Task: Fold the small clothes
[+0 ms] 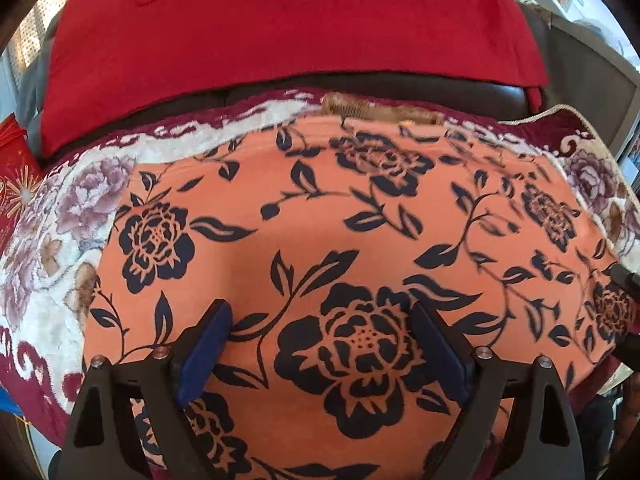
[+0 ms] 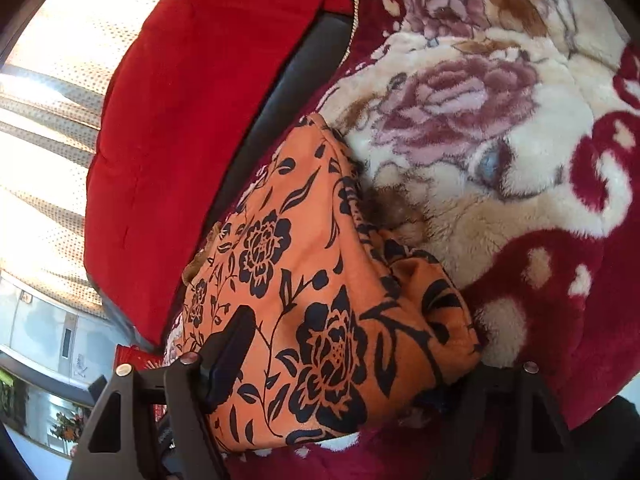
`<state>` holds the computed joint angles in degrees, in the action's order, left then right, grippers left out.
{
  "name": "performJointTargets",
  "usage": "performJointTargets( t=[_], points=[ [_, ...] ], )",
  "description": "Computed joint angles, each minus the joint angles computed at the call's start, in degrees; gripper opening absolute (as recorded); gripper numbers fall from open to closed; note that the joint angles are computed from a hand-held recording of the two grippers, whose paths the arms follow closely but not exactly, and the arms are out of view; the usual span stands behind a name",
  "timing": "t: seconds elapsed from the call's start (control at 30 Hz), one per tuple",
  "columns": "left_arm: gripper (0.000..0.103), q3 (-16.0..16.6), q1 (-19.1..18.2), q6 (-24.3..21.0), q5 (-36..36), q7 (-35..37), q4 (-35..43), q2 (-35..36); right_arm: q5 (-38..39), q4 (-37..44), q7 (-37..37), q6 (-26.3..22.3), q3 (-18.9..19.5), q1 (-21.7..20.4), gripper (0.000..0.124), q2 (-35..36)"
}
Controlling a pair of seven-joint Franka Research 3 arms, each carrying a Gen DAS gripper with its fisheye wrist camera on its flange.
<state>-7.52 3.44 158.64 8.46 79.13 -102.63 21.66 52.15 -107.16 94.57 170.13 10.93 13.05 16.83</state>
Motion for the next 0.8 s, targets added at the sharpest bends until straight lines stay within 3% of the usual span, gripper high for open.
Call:
performJointTargets(
  t=[0.63, 0.73, 0.8],
  points=[
    [0.093, -0.6, 0.7, 0.3, -1.8, 2.2, -0.1, 0.7, -10.6, 1.1, 8.4, -2.2, -2.5, 1.8, 0.076, 1.0],
    [0.093, -1.2, 1.3, -0.2, -2.9, 2.8, 0.0, 0.1, -10.1, 1.6, 7.2, -2.8, -1.7, 1.1, 0.062, 1.1],
    [0.093, -0.8, 1.0, 0.7, -2.4, 2.6, -0.6, -0.5, -10.0, 1.5, 7.5, -2.9, -1.7, 1.1, 0.061, 1.1]
  ],
)
